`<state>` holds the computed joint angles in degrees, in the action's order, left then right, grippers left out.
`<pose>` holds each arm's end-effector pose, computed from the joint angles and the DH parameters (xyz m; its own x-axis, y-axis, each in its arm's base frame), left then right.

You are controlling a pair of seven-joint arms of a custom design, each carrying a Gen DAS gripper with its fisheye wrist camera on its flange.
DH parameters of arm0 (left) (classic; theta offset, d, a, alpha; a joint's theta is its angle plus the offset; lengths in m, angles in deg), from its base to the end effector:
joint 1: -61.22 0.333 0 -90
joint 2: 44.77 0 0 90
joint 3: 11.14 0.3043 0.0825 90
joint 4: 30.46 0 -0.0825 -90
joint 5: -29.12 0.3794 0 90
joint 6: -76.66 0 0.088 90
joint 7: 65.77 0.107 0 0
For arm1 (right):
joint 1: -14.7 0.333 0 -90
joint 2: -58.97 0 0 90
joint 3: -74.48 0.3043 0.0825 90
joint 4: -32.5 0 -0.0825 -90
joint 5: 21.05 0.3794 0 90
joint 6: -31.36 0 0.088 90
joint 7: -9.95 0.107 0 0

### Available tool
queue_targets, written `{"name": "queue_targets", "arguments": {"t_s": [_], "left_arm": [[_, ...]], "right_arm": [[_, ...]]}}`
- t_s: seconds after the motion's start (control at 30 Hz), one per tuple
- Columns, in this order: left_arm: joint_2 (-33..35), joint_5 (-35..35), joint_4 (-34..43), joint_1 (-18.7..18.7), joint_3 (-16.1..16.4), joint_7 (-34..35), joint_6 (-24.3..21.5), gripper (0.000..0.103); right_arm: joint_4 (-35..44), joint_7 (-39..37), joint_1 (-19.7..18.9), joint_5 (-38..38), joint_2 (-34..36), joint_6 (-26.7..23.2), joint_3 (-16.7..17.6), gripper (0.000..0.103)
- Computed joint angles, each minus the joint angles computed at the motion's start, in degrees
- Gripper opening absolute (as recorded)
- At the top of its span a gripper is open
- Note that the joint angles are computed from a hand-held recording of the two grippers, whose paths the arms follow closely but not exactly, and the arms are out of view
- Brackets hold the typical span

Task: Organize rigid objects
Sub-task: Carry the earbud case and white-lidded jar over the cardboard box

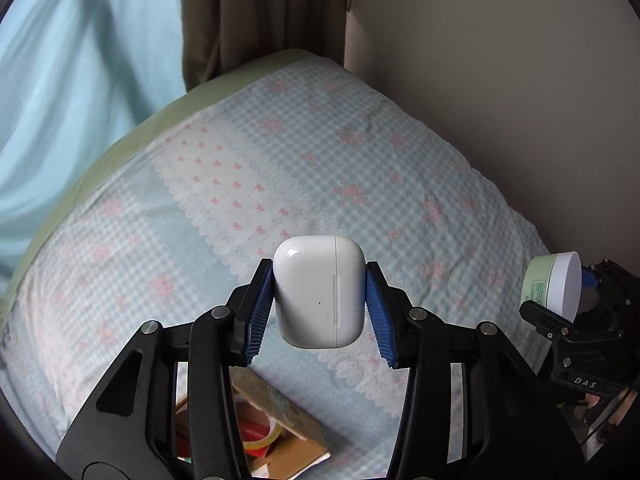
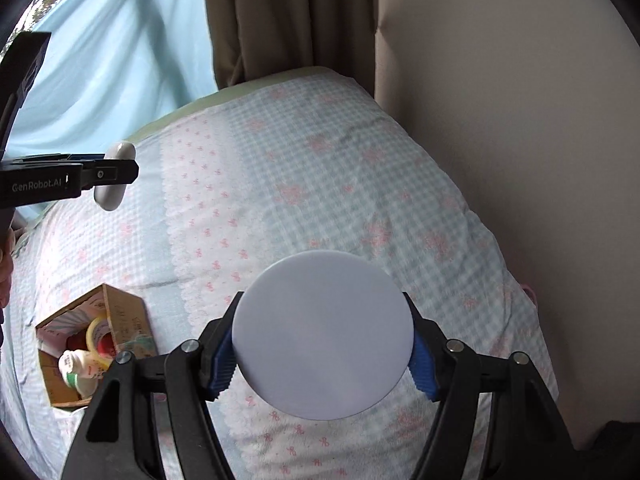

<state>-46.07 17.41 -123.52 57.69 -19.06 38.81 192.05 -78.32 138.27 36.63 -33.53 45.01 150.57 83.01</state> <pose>0.5668 -0.1280 0.6482 -0.4125 -0.9060 0.0947 -0.8379 0.3366 -0.4297 0.4464 0.2592 0.6194 -0.0583 -0.9979 -0.0291 -0.8962 0.0652 -0.4389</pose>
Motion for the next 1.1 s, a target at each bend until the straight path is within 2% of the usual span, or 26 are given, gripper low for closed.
{"name": "queue_targets", "arguments": {"t_s": [0.33, 0.57, 0.8, 1.1], "left_arm": [[-20.37, -2.01, -16.32, 7.16, 6.84, 2.58, -2.97, 0.041], [-29.88, -2.01, -25.53, 13.4, 12.09, 7.23, -6.03, 0.041], [-33.28, -1.25, -32.07, 19.35, 14.93, 10.47, -6.39, 0.041], [-30.68, -2.26, -36.7, 23.26, 15.37, 10.58, -3.73, 0.041]], "right_arm": [[9.58, -2.75, 5.81, 4.87, 3.31, -2.09, 3.6, 0.066], [19.22, -0.39, 10.41, 4.52, 10.84, -2.4, 6.2, 0.066], [30.9, -0.11, 15.73, 4.02, 22.07, -4.28, 6.79, 0.066], [48.09, -3.5, 21.25, 6.18, 38.13, -9.13, 4.91, 0.066]]}}
